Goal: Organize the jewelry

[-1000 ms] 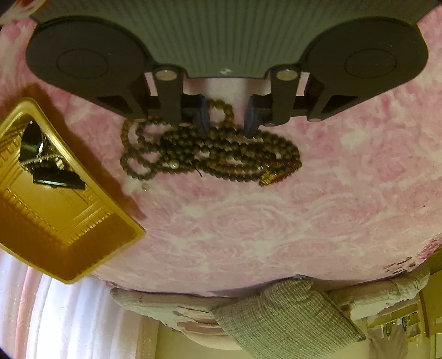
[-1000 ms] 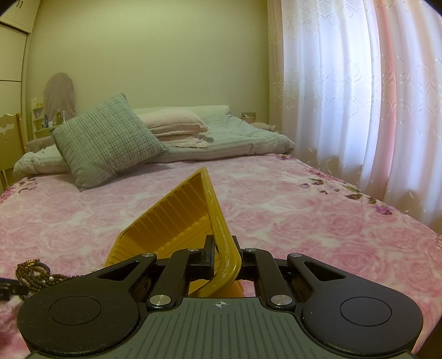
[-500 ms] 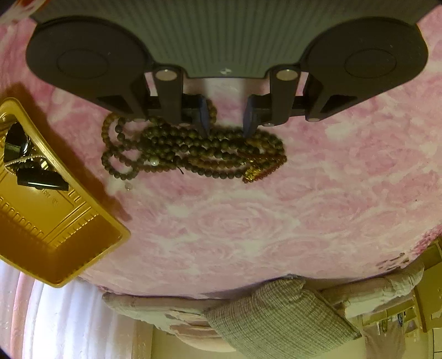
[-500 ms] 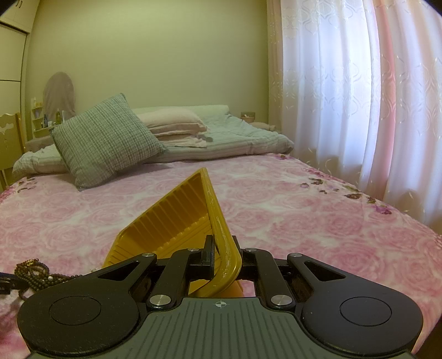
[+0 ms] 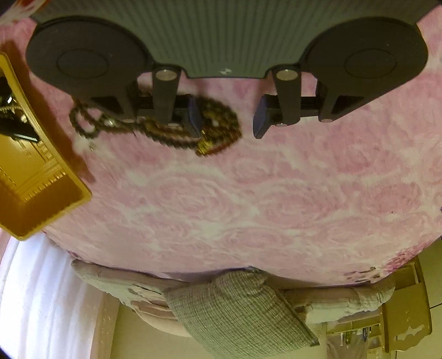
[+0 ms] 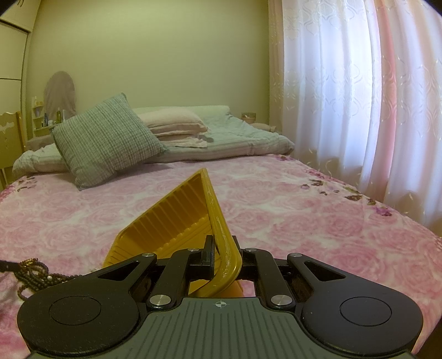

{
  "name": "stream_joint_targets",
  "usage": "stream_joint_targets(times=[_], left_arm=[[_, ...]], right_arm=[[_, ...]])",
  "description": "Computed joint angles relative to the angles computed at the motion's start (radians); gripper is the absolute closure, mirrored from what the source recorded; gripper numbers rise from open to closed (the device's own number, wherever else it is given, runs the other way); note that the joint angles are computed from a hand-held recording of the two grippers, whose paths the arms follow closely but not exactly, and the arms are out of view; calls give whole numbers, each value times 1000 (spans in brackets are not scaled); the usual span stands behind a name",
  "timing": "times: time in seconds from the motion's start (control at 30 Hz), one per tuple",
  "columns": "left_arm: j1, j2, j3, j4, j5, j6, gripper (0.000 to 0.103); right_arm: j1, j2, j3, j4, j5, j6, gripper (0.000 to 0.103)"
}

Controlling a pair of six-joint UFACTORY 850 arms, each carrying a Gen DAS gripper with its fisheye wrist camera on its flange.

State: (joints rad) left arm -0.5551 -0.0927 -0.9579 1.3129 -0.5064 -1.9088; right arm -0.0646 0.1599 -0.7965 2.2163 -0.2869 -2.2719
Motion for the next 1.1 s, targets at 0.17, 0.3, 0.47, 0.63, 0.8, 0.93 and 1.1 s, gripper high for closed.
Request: stream_joint_targets(times=[0.17,0.3,0.47,0.63,0.8,0.93,1.1], left_arm=[[50,-23,-23,-58,70,47,74],[54,-37,-35,-104,88,115,86],[32,-22,-28,-76,46,103,99],[26,16,-13,-68,23,124,99],[18,50,-37,-91,5,231,99],[9,62,-70,-105,10,303,99],[-14,56,-124,-124,34,376,99]], right_arm=[[-1,-1,-2,0,1,-2,94],[-2,-1,-3,-6,3,4,94],[-1,-2,-5,-1,3,-2,94],[-10,-7,-10,-28,-7,19,94],[-8,-8,-10,-16,-10,7,94],[-7,-5,-6,-21,-13,10,94],[-13,-11,-10,-40,-21,30,94]])
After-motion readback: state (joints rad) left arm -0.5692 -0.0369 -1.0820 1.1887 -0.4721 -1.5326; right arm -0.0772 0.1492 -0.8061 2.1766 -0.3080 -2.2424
